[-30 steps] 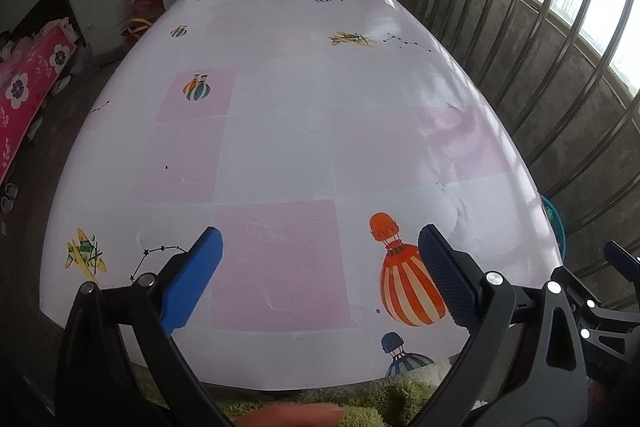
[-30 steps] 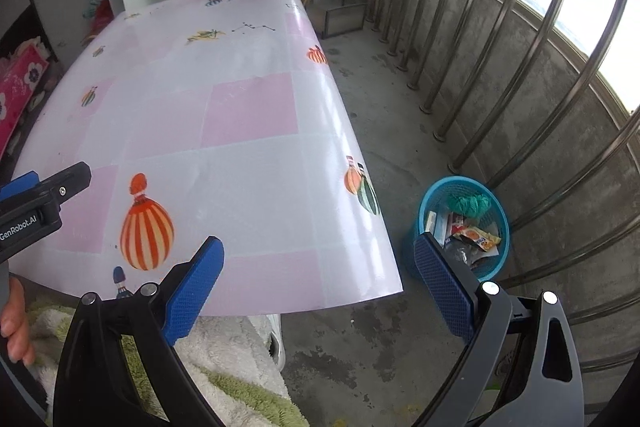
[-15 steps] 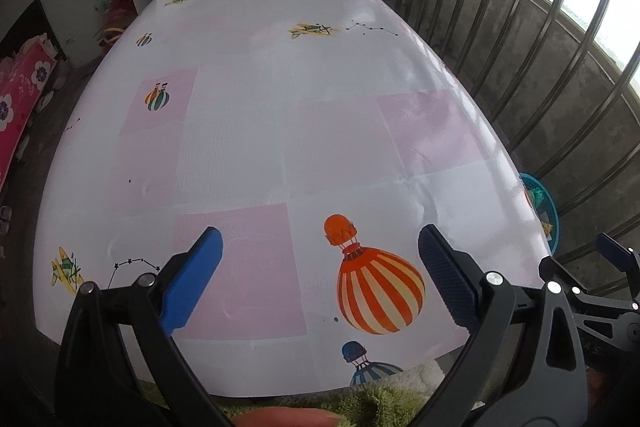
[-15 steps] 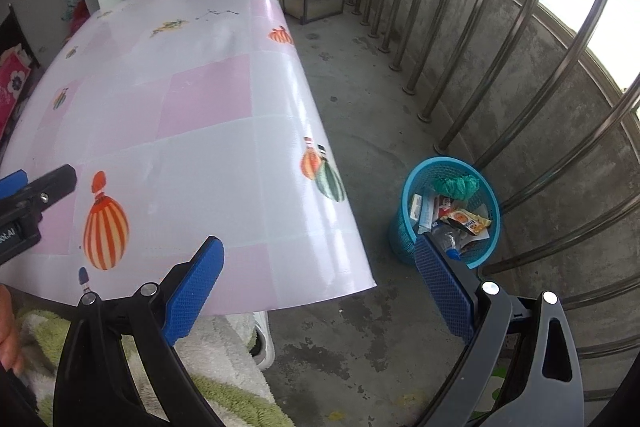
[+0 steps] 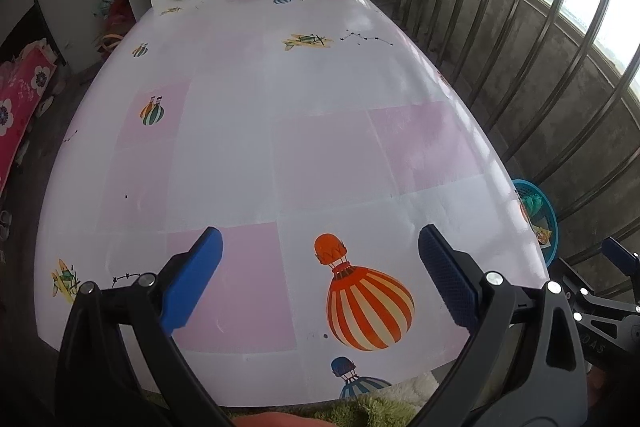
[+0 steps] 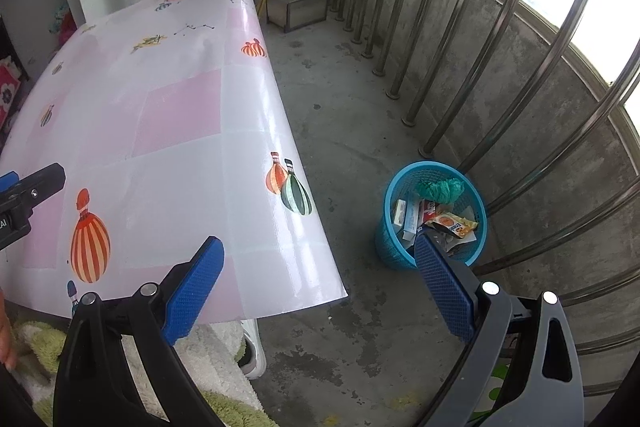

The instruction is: Collect trash

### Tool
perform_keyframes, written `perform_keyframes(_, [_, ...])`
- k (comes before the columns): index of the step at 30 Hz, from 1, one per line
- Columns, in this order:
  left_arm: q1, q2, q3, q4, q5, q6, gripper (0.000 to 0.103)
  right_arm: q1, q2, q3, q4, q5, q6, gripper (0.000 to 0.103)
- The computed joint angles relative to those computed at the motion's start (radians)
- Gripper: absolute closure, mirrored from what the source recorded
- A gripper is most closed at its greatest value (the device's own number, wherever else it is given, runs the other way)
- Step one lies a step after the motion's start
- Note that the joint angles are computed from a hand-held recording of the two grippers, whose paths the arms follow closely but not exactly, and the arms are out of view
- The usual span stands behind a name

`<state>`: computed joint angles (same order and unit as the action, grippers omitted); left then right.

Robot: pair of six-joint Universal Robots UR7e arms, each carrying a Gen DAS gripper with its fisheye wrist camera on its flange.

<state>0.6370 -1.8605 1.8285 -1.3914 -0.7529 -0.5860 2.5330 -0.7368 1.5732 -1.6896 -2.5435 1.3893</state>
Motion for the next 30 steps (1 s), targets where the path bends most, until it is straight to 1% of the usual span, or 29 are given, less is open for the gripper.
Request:
perform_keyframes(9, [-0.006,-0.004,-0.001,0.014,0.002,-0.006,0.009,0.001,-0.001,0.002,-0.008,0.000,-0.014,0.010])
perform_keyframes(14, [-0.010,-0.006,-0.002,0.020,-0.003,-0.006,0.009,0.005,-0.003,-0.001,0.009,-0.009,0.006,0.010])
perform_keyframes(18, [-0.014,-0.004,-0.003,0.010,-0.009,0.015,0.009,0.008,-0.004,-0.005,0.033,-0.013,0.029,0.010])
perform_keyframes(23, [-0.023,-0.004,0.000,-0.011,-0.014,0.048,0.009,0.008,-0.005,-0.007,0.038,-0.016,0.031,0.010])
perform_keyframes(30, [-0.028,0.000,0.000,-0.019,-0.019,0.051,0.009,0.010,-0.005,-0.005,0.043,-0.019,0.036,0.010])
